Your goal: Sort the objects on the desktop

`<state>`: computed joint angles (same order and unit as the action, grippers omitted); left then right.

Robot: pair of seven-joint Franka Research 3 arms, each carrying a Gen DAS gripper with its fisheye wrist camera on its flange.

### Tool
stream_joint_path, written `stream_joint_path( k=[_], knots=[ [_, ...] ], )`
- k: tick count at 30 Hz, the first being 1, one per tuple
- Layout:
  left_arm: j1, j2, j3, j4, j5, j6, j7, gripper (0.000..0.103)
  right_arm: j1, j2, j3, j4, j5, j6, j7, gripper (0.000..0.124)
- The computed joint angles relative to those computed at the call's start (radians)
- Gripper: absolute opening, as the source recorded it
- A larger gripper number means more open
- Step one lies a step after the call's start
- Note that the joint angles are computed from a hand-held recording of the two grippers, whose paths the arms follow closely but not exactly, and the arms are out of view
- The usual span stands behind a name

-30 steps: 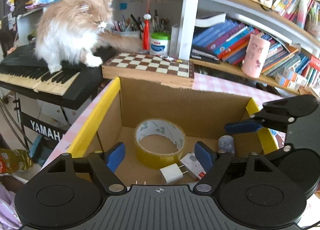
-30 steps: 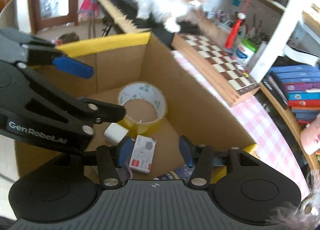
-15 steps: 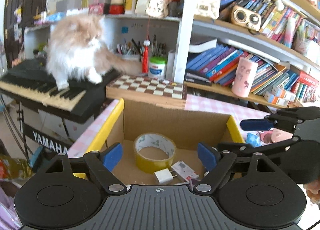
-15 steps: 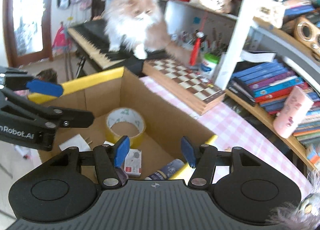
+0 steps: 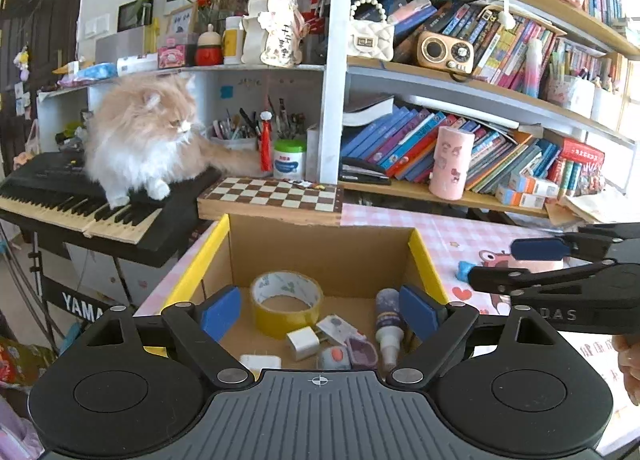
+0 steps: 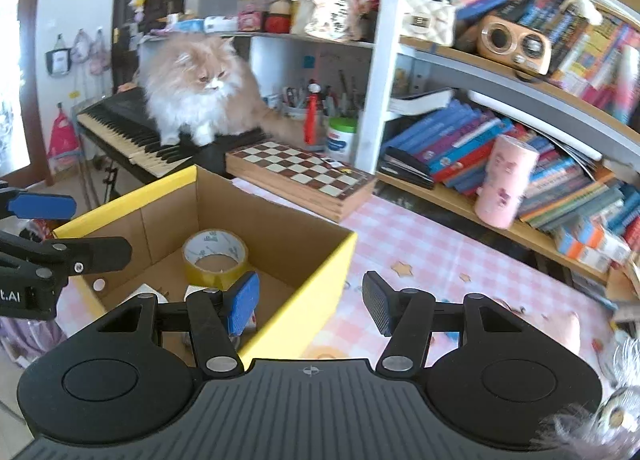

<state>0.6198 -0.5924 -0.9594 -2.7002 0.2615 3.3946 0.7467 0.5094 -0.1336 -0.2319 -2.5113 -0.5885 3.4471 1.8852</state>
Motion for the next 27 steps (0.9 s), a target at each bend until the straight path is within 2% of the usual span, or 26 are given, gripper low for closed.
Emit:
stream_joint_path(
  k=[3,9,19,27],
  knots=[
    [-0.062,-0.019,0.046,-0.032,0.004,-0.003,0.002,0.089,-0.101,-0.059,0.132,-0.085,0.181,0.011,-0.117,0.054],
    [-0.193,-0.055,0.138,-0.101,0.010,-0.018,0.001,0.089,-0.206,-0.170,0.309,-0.223,0.447,0.021,-0.253,0.054],
    [-0.373,-0.123,0.250,-0.198,0.039,-0.062,-0.034,0.089,-0.254,-0.324,0.469,-0.384,0.703,0.002,-0.337,0.054],
    [-0.456,-0.187,0.281,-0.255,0.057,-0.078,-0.082,0.089,-0.282,-0.449,0.609,-0.488,0.879,-0.027,-0.346,0.054]
  ],
)
